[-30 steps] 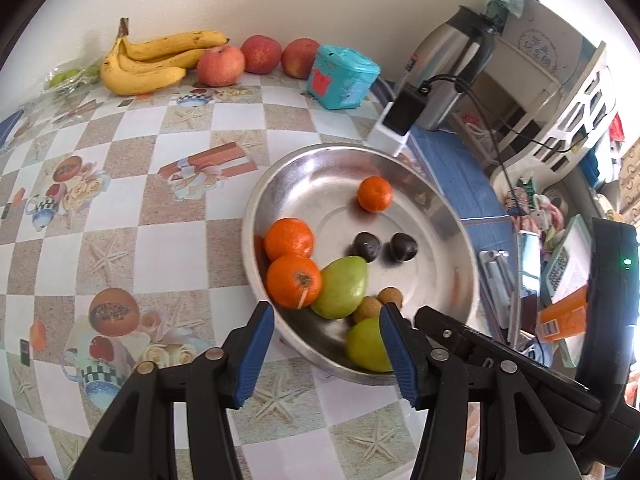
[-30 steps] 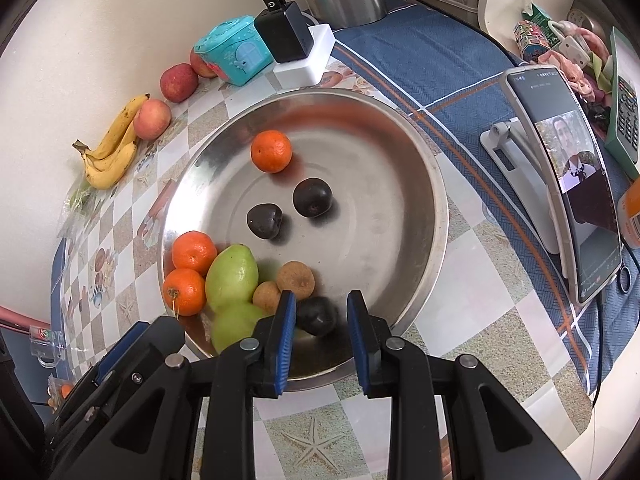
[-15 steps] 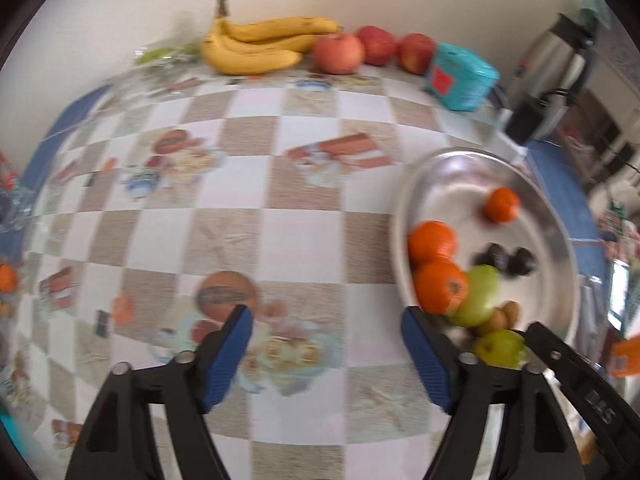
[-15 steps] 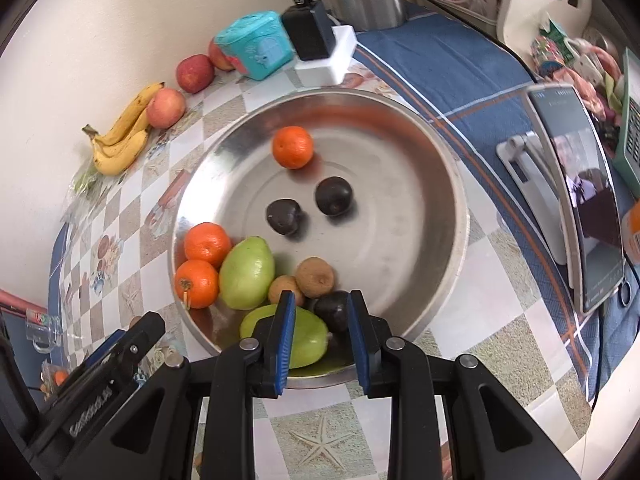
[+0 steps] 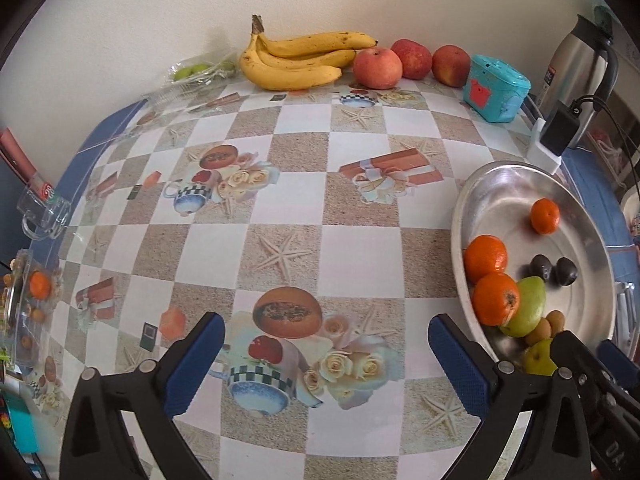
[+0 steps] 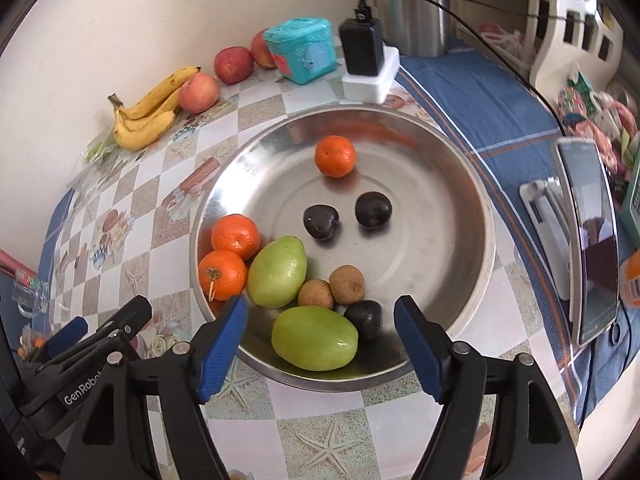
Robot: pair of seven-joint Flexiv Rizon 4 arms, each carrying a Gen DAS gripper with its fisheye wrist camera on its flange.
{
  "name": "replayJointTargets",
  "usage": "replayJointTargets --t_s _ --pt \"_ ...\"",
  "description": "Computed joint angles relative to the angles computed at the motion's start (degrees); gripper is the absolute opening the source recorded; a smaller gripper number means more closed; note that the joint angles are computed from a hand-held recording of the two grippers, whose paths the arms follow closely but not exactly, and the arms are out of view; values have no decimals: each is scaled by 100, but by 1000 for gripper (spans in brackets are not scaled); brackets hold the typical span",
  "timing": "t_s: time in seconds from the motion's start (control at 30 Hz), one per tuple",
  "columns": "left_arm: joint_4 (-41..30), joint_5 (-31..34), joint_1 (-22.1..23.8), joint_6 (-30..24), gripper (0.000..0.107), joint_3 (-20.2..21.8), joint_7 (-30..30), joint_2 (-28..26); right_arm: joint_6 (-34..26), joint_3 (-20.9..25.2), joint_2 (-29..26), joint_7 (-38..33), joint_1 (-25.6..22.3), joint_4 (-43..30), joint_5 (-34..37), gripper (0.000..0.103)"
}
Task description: Organize fruits
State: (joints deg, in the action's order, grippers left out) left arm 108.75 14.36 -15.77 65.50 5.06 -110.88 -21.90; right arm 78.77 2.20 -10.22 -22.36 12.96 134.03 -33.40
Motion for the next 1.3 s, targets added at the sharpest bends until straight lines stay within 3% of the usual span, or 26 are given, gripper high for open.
replayJointTargets --t_s 0.03,0.07,0.23,0.37,0.43,0.77,1.0,1.3 --pt "-4 40 -10 -16 103 36 -26 3 -4 -67 5 83 51 11 -191 89" --pt "-16 115 -35 -58 103 99 -89 14 -4 -115 9 166 81 23 -354 92" --pt "-14 540 -113 -204 103 314 -449 123 -95 -159 -33 423 166 -4 -1061 92" --pt "-288 1449 -400 -1175 103 552 -1151 237 -160 -46 -76 432 197 -8 -1202 92" --pt "-211 1552 -287 -1321 103 443 -1134 327 -212 4 -74 430 225 8 -1202 92" --pt "571 982 395 -1028 103 -16 -885 904 -211 92 100 648 231 202 -1376 92" --pt "719 1159 488 -867 103 -71 -1012 1135 -47 53 229 1133 130 307 -1987 92" --pt "677 1174 554 -1013 103 -143 -1012 1105 -62 107 200 1186 63 280 -2026 92"
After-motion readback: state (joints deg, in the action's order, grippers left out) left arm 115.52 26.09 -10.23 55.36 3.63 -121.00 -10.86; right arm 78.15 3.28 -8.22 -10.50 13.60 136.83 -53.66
